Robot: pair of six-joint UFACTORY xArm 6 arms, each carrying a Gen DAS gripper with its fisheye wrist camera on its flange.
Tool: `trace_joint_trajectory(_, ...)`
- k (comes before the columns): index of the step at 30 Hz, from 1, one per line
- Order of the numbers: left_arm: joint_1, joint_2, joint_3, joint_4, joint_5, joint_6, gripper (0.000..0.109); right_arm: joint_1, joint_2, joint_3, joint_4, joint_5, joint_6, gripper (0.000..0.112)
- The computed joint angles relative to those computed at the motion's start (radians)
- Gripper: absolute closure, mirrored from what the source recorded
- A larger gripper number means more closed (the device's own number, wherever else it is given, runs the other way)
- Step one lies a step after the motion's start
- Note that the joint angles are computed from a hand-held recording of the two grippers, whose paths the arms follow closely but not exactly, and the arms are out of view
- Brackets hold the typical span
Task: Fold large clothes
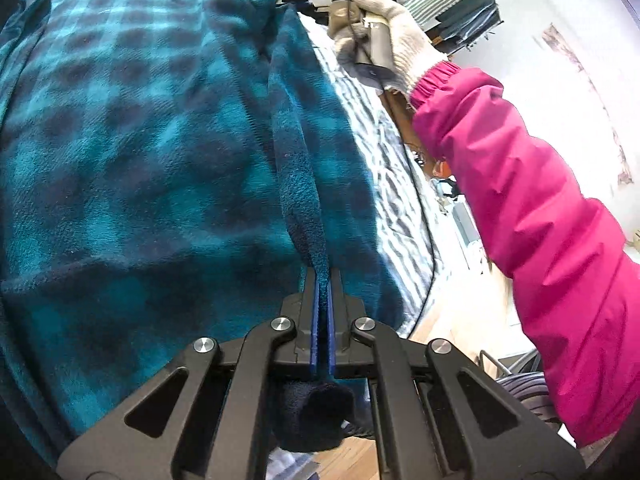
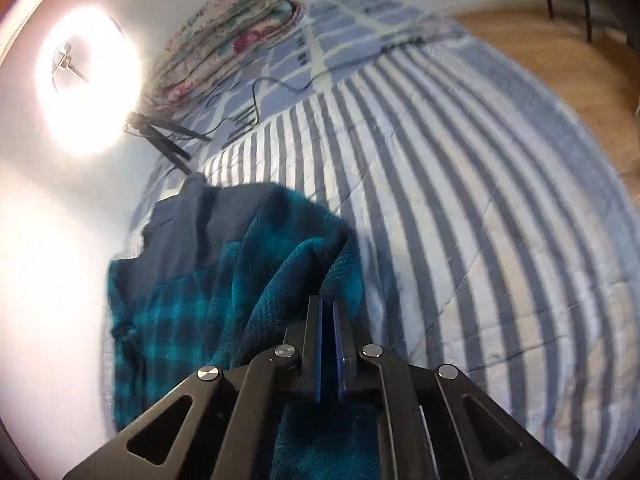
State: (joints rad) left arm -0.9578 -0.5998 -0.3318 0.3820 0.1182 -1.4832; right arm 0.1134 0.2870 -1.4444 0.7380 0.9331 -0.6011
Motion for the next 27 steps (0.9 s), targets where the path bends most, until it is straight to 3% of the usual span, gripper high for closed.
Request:
trace_joint_trajectory(8,-0.004,-0.026,0.005,0.214,-0.044,-0.257,0.108,0.142,-0.248,0.159,-0.315,-0.252,0.052,0.112)
trace_joint_trajectory(13,-0.002,-0.124,0.079,0.35,-0.03,-0.465,0.108,0.267,-0.304,0.189,-0.439,-0.317,0.061,0.112)
trace_joint_trajectory(15,0.007,-0.167,0.12,0.385,-0.025,-0.532,0.108,0.315,-0.289,0.187,-0.502,-0.344,0.086,0.112)
trace_joint_trajectory(22,0.084,-0.227,0.238,0.368,-0.076,-0.587,0.108,0.427,-0.082,0.1,-0.665,-0.369,0.219,0.112)
trace_joint_trajectory(27,0.07,-0.245,0.255,0.305,-0.032,-0.523,0.108,0.427,0.029,0.06,-0.607,-0.342,0.207,0.11)
